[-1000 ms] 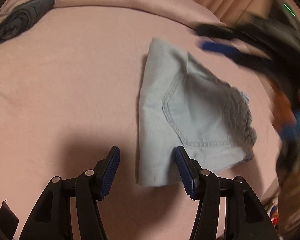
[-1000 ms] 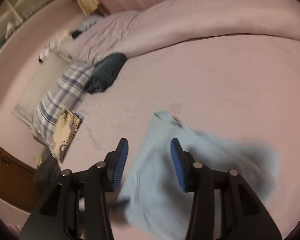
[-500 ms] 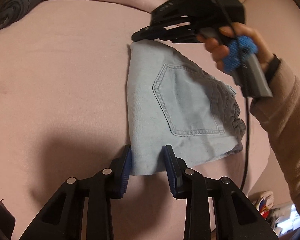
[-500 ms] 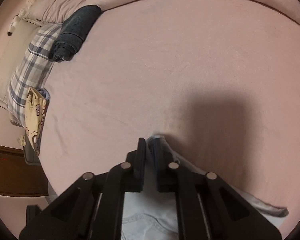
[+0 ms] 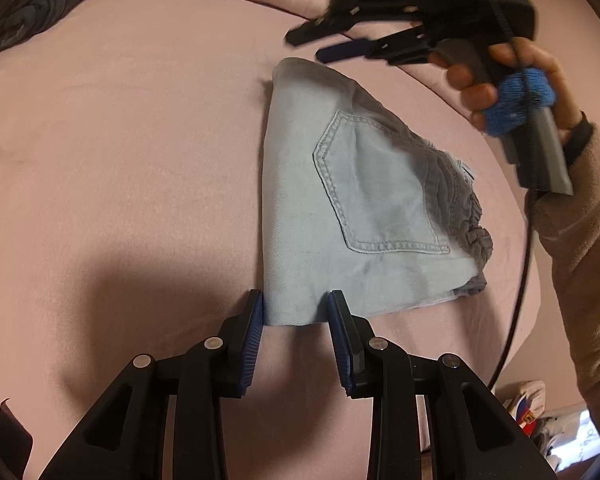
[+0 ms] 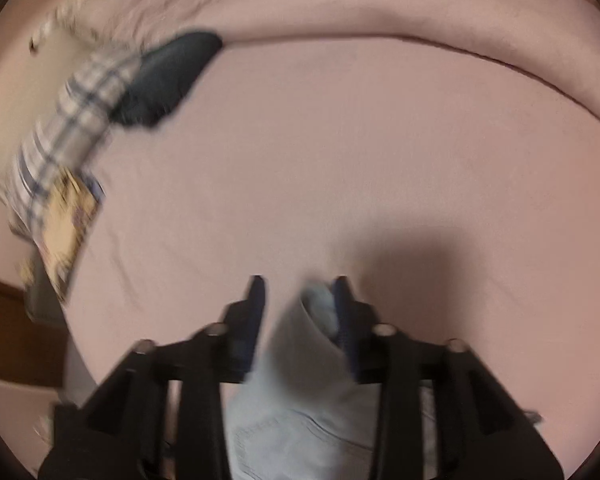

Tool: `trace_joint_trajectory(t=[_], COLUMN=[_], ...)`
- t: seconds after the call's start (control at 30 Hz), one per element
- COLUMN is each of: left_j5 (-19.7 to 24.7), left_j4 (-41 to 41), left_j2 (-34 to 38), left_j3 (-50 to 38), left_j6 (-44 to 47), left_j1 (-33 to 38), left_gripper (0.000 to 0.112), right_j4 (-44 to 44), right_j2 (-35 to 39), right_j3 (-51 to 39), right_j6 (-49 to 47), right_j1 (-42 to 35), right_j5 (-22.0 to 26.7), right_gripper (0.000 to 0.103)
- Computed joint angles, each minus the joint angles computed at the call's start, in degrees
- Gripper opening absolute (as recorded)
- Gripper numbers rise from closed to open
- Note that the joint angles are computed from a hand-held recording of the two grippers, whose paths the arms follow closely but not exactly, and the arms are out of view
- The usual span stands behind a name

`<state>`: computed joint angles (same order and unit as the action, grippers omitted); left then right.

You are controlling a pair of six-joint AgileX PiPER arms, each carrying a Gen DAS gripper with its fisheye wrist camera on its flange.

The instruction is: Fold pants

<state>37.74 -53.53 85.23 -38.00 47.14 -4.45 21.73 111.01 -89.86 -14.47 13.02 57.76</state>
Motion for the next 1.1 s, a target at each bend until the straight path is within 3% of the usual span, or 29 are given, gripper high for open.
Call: trace_joint_trajectory(t=[0.03, 0.07, 0.1, 0.23, 0.3, 0.37, 0.47, 0.57, 0.63, 0.67, 0.87, 0.93, 1.1], left_j5=[-0.20, -0.34, -0.98, -1.65, -2.21, 0.26, 6.78, 11.57, 13.70, 14.02, 19.25, 22.29, 20.70], left_j4=[0.05, 0.03, -0.07, 1.65, 4.16, 3.89, 1.76, -0.25, -2.41, -3.00, -12.22, -13.16, -16.24], left_j2=[-0.34, -0.59, -1.15, -2.69, -4.51, -6.44, -9.59, -11.20, -10.08, -9.67, 2.90, 7.99, 14.46], left_j3=[0.38, 0.64, 1.32, 2.96, 4.11, 5.36, 6.81, 6.32, 4.77, 4.37, -3.92, -7.51, -12.86], left_j6=[-0.15, -0.20, -0.25, -2.04, -3.92, -2.12, 2.67, 5.69, 6.68, 6.69, 9.31, 8.85, 4.03], left_j1=[-0.09, -0.15, -0.30, -1.38, -2.25, 0.19, 7.53, 14.45, 17.34, 17.83, 17.57, 17.82, 11.03], left_gripper=[0.031, 0.031, 0.031, 0.031, 0.031, 0.031, 0.031, 0.033, 0.058, 0.064, 0.068, 0.068, 0.068], right_j4=[-1.30, -2.11, -2.34, -7.63, -11.21, -13.78, -3.18, 2.50, 9.04, 13.07, 23.40, 25.97, 28.85], right_j2=[0.88, 2.49, 3.73, 7.29, 7.02, 4.01, -3.62, -12.59, -17.94, -21.21, -31.75, -33.19, -32.39], right_j3=[-0.49, -1.31, -1.97, -3.98, -4.00, -0.90, 5.36, 15.11, 21.53, 25.67, 43.18, 46.43, 51.48], right_j6=[0.58, 0.82, 0.58, 5.21, 9.50, 11.03, 3.60, -4.25, -11.72, -16.42, -31.11, -37.66, -40.09], right_j1=[0.28, 0.68, 1.00, 3.58, 4.34, 4.44, 0.87, -2.80, -7.63, -11.68, -28.86, -38.95, -47.93], right_j5=[0.43, 0.87, 1.03, -1.44, -3.92, -8.16, -8.81, -10.95, -10.23, -9.05, -6.02, -1.14, 1.24], right_gripper=[0.039, 0.031, 0.011, 0.004, 0.007, 0.014, 0.013, 0.023, 0.030, 0.033, 0.042, 0.044, 0.050])
